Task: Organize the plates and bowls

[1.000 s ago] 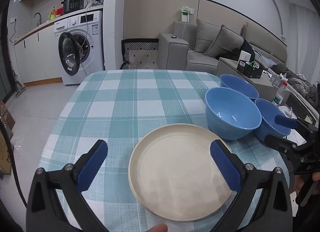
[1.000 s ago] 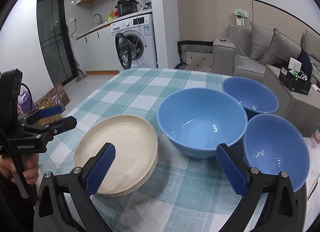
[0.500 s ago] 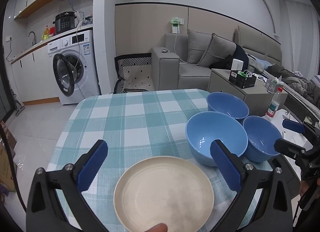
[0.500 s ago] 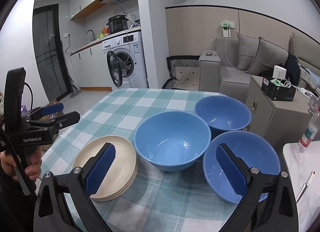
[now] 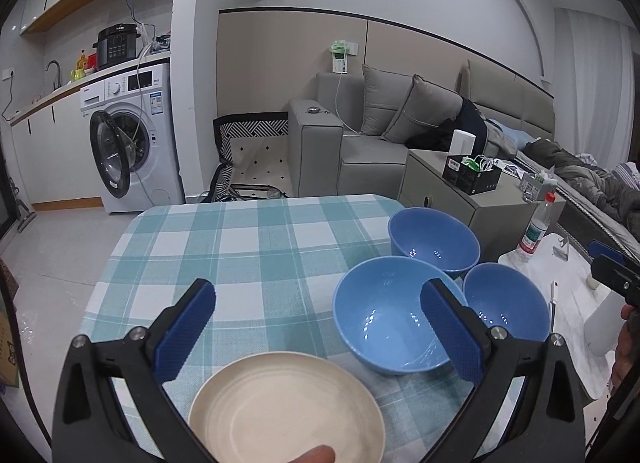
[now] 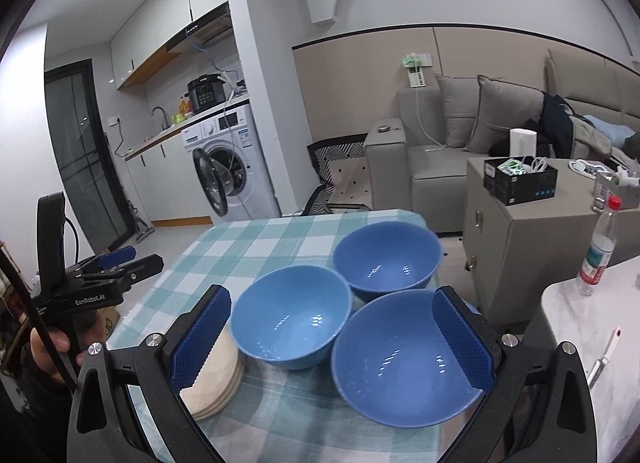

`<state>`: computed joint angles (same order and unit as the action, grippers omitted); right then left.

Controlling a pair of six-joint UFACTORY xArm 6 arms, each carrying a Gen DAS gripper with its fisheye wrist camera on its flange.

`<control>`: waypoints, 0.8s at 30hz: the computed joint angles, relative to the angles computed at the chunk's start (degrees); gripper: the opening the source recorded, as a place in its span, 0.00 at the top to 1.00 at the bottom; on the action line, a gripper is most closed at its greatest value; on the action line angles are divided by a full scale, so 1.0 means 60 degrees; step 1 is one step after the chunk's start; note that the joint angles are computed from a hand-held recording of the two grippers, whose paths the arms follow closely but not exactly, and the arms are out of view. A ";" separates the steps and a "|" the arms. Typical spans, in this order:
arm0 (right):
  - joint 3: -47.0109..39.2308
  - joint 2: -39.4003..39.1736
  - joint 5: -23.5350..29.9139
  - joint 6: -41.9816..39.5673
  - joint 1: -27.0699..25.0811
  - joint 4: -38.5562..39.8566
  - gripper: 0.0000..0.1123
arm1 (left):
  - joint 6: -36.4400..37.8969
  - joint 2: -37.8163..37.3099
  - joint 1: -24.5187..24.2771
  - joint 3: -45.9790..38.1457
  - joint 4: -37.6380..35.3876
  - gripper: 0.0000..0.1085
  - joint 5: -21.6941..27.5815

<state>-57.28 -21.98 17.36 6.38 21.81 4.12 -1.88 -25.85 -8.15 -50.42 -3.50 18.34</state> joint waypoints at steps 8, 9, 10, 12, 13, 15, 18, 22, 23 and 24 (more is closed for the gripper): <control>0.0023 -0.0474 0.0090 -0.0594 -0.0710 0.0628 0.09 | -0.0292 0.0667 -0.0311 -0.0717 0.0369 0.05 -0.0019; 0.0028 -0.0513 0.0052 -0.0581 -0.0795 0.0634 0.09 | -0.0381 0.0737 -0.0353 -0.0797 0.0499 0.05 -0.0017; 0.0027 -0.0549 0.0037 -0.0594 -0.0883 0.0662 0.09 | -0.0393 0.0808 -0.0389 -0.0882 0.0539 0.05 0.0005; -0.0015 -0.0591 0.0055 -0.0642 -0.1054 0.0755 0.09 | -0.0255 0.0958 -0.0466 -0.1084 0.0440 0.05 0.0100; -0.0032 -0.0593 0.0019 -0.0697 -0.1132 0.0834 0.09 | -0.0227 0.1033 -0.0492 -0.1179 0.0443 0.05 0.0126; -0.0120 -0.0566 -0.0013 -0.0669 -0.1312 0.0908 0.09 | -0.0272 0.1213 -0.0549 -0.1396 0.0554 0.05 0.0154; -0.0360 -0.0367 0.0013 -0.0680 -0.1578 0.1069 0.09 | -0.0158 0.1523 -0.0622 -0.1766 0.0483 0.05 0.0274; -0.0792 0.0027 -0.0028 -0.0539 -0.1898 0.1177 0.09 | -0.0057 0.1962 -0.0652 -0.2283 0.0453 0.05 0.0455; -0.0904 0.0145 -0.0061 -0.0547 -0.1958 0.1267 0.09 | 0.0000 0.2087 -0.0648 -0.2434 0.0403 0.05 0.0512; -0.1060 0.0287 0.0012 -0.0591 -0.1994 0.1332 0.09 | 0.0010 0.2196 -0.0650 -0.2561 0.0390 0.05 0.0553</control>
